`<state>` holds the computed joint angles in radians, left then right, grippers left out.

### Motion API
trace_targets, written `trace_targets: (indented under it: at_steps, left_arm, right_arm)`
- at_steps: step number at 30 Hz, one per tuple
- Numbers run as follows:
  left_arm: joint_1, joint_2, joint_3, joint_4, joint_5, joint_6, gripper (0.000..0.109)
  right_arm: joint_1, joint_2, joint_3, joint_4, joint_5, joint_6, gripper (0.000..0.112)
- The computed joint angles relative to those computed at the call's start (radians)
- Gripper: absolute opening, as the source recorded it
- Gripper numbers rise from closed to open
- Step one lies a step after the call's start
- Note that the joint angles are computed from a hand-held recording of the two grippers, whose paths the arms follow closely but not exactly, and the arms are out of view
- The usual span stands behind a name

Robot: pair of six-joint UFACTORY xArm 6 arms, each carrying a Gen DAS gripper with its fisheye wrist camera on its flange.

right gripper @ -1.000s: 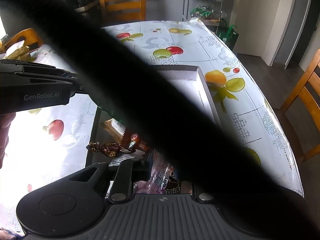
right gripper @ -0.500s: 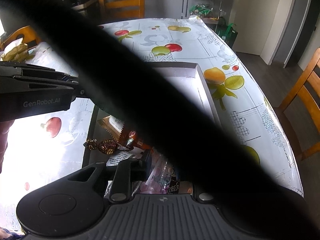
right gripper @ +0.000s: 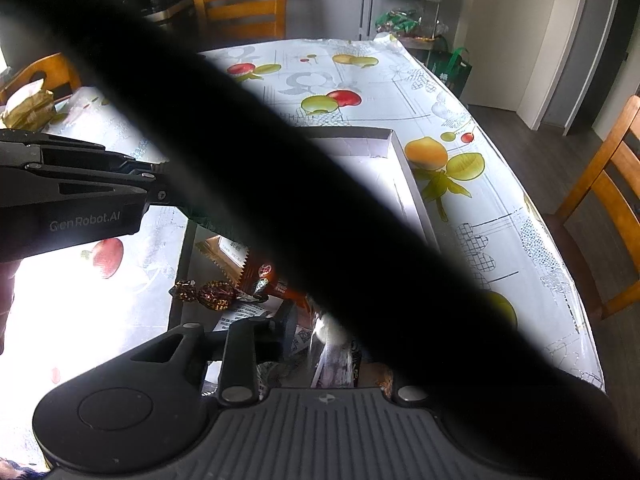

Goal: Organize snacks
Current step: 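Lower the green chip bag into the white box with the left tool, then open the left tool to release the green chip bag in the box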

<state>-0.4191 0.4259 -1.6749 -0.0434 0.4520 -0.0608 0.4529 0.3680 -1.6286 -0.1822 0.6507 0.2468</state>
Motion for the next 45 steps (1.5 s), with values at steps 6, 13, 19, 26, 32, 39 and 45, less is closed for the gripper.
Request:
trace_targets:
  at_steps: [6,13,19,26,32,39,45]
  left_arm:
    - [-0.004,-0.016,0.021,0.025,-0.015,-0.009,0.028]
    - [-0.008,-0.042,0.056,0.038,-0.051,-0.015,0.041]
    - [-0.01,-0.056,0.072,0.035,-0.053,-0.011,0.044]
    - [-0.013,-0.079,0.099,0.056,-0.068,-0.031,0.053]
    - [-0.01,-0.097,0.118,0.074,-0.068,-0.049,0.053]
    - [-0.006,-0.113,0.136,0.086,-0.07,-0.063,0.059]
    - [-0.004,-0.13,0.161,0.078,-0.088,-0.062,0.074]
  right_arm:
    - [0.002,-0.006,0.007,-0.004,-0.009,0.004,0.039]
    - [0.006,-0.013,0.013,-0.012,-0.013,0.014,0.04]
    - [0.009,-0.022,0.019,-0.021,-0.018,0.026,0.042]
    - [0.009,-0.038,0.031,-0.03,-0.03,0.038,0.046]
    - [0.011,-0.044,0.034,-0.035,-0.042,0.045,0.048]
    - [0.012,-0.045,0.034,-0.039,-0.048,0.049,0.056]
    - [0.007,-0.048,0.036,-0.061,-0.063,0.082,0.069]
